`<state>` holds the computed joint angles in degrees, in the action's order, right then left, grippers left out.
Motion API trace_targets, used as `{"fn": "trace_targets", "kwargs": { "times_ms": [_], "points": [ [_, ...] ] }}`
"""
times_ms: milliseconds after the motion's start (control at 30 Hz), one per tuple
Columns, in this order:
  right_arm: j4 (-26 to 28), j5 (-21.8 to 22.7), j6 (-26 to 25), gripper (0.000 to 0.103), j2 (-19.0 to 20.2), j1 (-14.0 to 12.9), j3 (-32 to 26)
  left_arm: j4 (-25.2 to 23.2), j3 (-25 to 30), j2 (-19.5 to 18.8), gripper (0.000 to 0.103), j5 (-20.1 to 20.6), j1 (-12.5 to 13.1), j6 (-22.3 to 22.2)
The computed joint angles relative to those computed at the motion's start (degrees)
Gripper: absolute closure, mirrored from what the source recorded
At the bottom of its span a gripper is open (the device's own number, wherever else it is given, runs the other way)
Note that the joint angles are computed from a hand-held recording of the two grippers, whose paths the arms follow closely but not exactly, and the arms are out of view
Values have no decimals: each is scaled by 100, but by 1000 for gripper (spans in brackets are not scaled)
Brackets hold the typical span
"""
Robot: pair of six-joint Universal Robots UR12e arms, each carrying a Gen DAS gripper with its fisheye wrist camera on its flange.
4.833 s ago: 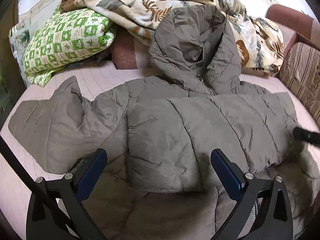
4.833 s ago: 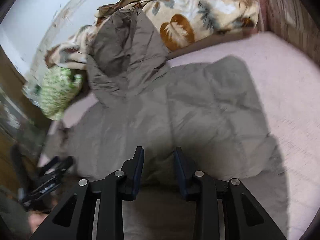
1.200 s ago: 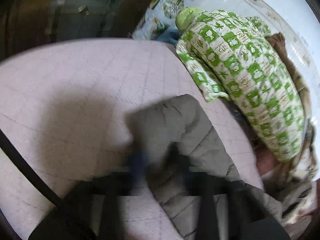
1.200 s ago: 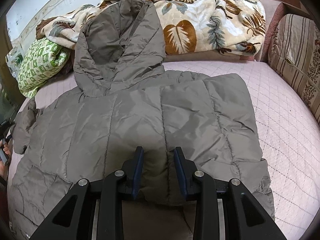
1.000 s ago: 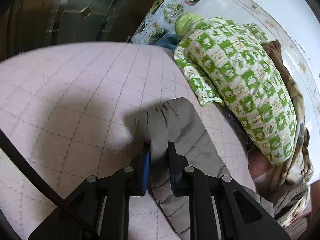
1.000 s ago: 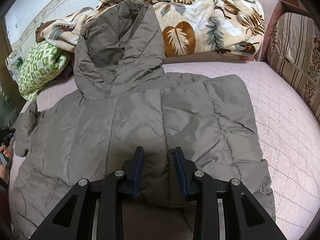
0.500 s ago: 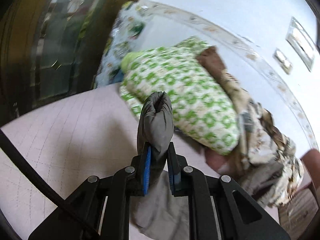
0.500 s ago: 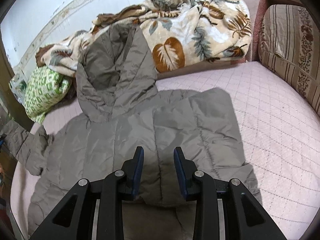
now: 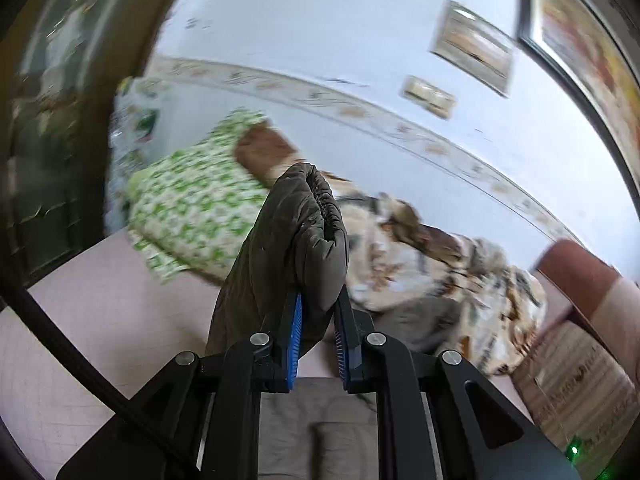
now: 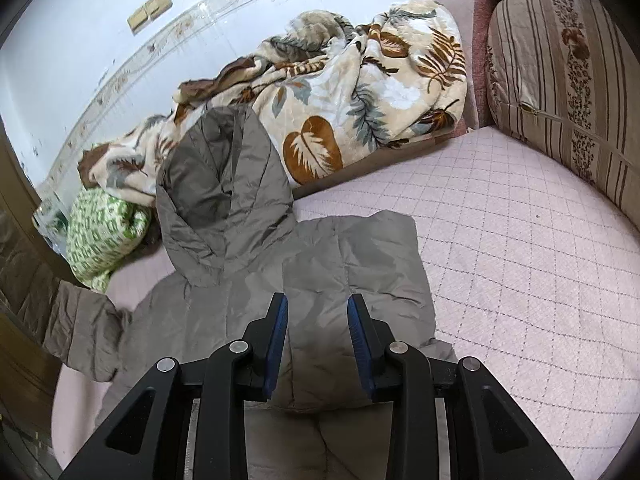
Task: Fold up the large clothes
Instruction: 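Fold the held sleeve across the jacket front with the left gripper, release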
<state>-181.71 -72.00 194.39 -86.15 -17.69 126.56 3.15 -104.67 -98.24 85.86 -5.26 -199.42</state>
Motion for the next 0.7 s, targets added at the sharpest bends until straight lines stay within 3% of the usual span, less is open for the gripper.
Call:
{"fn": "trace_targets", "kwargs": {
  "times_ms": [400,700],
  "points": [
    [-195,509,279,69,-190,-417,164,-494,414,-448,88,-56,-1156,489],
    [-217,727,456,69,-292,-671,245,-1081,610,-1086,88,-35,-1867,741]
  ]
}}
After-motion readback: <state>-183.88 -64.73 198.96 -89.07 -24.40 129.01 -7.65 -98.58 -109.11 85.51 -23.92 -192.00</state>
